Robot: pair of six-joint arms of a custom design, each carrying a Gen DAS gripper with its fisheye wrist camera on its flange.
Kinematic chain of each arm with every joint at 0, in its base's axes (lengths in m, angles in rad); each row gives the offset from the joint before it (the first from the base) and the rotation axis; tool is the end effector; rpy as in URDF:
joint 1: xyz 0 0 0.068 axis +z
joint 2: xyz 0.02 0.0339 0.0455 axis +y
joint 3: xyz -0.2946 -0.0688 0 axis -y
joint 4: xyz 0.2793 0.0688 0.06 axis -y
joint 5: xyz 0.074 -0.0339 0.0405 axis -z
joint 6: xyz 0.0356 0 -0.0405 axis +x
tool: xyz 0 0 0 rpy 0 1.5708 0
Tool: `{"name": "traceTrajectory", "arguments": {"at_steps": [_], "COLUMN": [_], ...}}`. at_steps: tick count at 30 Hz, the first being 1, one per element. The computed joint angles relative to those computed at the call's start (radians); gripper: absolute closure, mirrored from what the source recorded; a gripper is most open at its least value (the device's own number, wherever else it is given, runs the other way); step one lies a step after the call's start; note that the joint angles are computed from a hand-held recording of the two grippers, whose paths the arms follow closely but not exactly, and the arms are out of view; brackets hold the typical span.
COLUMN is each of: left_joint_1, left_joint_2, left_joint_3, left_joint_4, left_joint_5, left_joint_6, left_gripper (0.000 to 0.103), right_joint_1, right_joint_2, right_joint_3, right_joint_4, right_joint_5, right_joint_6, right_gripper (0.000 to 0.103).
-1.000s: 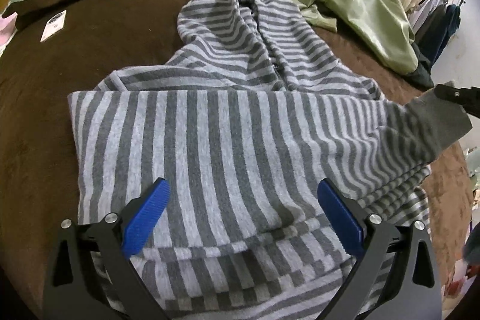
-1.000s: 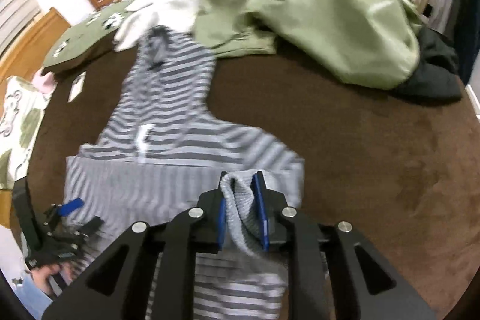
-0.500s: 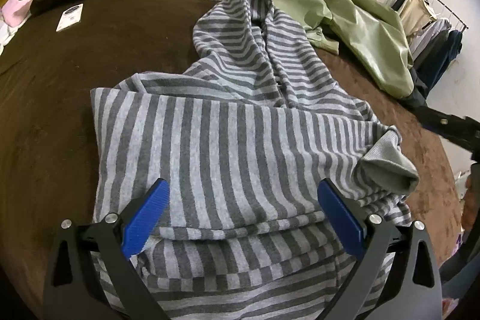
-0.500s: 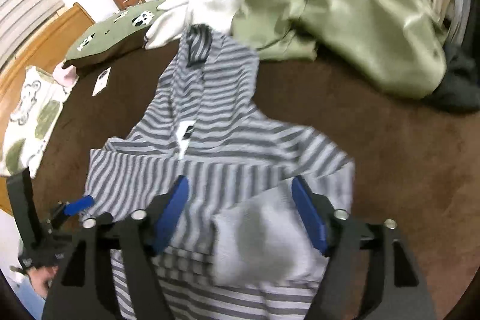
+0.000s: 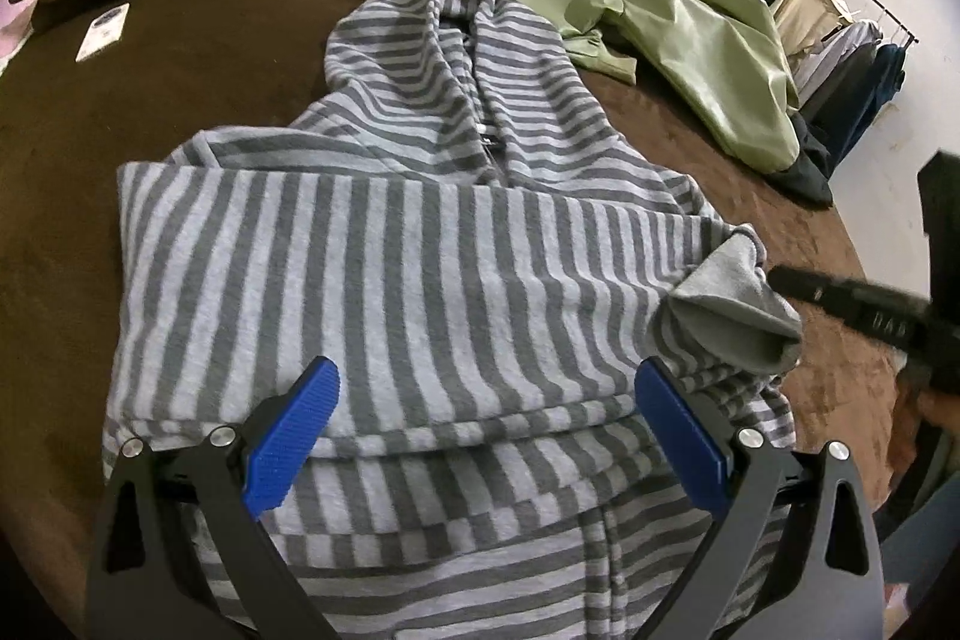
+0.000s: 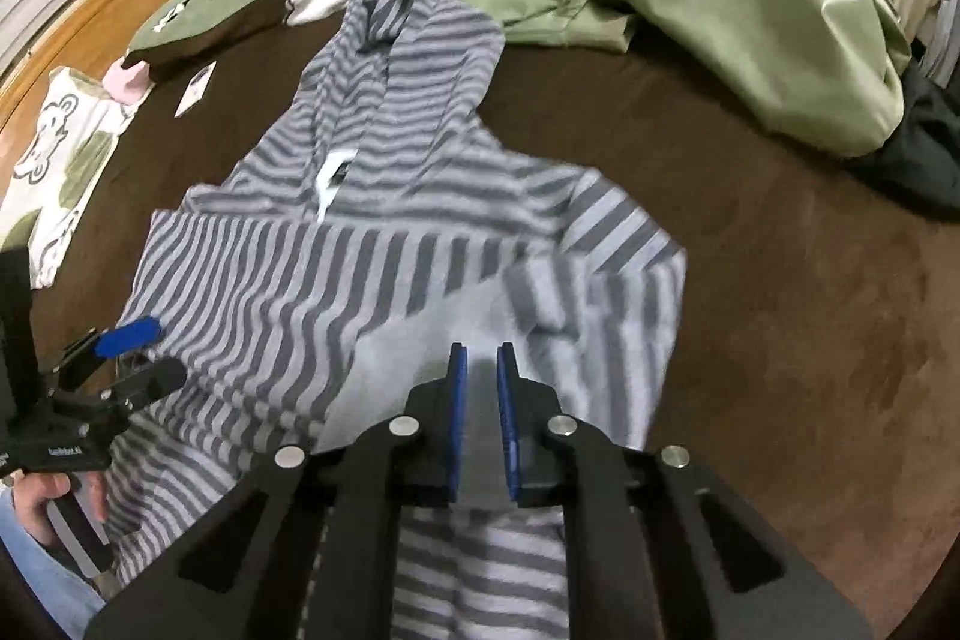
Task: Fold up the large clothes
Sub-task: 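Carry the grey cuff with the right gripper further across the hoodie body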
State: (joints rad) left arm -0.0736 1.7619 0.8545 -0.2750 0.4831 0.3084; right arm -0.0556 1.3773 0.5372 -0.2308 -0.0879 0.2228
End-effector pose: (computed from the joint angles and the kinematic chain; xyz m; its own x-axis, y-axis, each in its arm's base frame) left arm 0.3331 -0.0411 0.1220 -0.8064 0.3290 -0.4913 0.5094 0.8085 -0.2947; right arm 0.2467 -0.0106 0.1386 -0.8517 0.2679 -0.4505 0.2066 0.9615 0.1811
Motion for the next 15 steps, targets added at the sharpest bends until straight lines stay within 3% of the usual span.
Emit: {"name": "traceTrajectory", "arguments": {"at_steps": [12,15], "left_joint_1": [-0.013,-0.023], "left_joint_2": [0.032,0.032], "left_joint_3": [-0.004,-0.009], "left_joint_4": [0.027,0.039], "left_joint_5": [0.008,0.005], "left_joint_6": [-0.024,-0.026], "left_gripper": [0.007,0.007], "right_joint_1": [0.031,0.012], "right_joint_2": [0.163,0.110], "right_joint_3": [-0.079,-0.091], "right_joint_4": [0.187,0.170], "right_joint_5": [0.013,-0.030], "right_joint_6": [0.041,0.045], "right_gripper": [0.089,0.073]}}
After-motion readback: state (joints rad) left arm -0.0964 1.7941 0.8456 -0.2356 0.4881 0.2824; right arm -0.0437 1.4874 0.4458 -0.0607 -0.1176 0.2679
